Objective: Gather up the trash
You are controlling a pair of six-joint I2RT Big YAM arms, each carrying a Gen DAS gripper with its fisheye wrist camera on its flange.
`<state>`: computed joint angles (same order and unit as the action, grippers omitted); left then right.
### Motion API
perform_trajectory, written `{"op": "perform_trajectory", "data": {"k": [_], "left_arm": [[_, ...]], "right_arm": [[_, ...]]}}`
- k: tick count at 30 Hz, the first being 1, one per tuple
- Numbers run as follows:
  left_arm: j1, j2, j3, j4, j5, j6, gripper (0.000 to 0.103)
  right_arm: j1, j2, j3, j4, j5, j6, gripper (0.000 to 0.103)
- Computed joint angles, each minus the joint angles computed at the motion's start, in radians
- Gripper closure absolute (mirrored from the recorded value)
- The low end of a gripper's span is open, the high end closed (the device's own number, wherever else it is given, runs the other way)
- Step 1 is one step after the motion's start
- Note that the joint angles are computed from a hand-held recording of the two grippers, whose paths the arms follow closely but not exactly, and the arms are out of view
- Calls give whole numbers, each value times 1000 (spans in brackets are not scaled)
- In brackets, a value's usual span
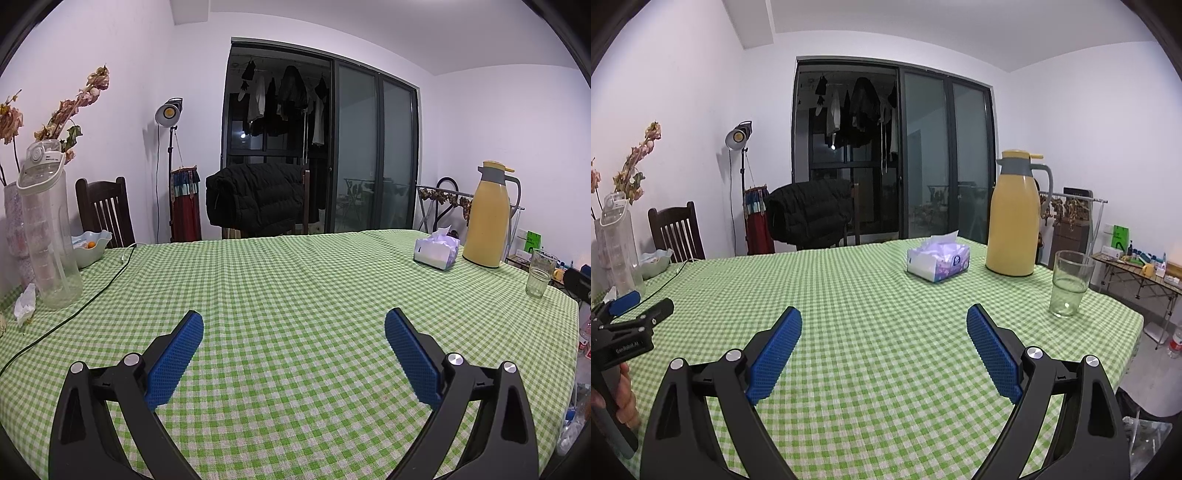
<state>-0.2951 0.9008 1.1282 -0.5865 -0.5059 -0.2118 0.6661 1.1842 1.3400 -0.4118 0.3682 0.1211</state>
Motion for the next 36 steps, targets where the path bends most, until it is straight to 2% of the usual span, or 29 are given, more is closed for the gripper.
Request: {"op": "perform_trajectory", "data": {"k": [28, 31, 33, 36], "left_arm": [[2, -3, 4, -10, -15, -4, 7], [1, -15, -8, 14, -7, 5, 7], [-6, -8, -3, 6, -28, 8, 7], [7, 7, 13, -25, -16, -14, 7]], "right_arm": [[-12, 2, -5, -20, -13, 13, 16], [-14, 2, -7, -22, -13, 15, 16], [-17, 1, -9, -22, -16, 16, 16], [-27, 6, 1, -27, -22, 15, 16]]}}
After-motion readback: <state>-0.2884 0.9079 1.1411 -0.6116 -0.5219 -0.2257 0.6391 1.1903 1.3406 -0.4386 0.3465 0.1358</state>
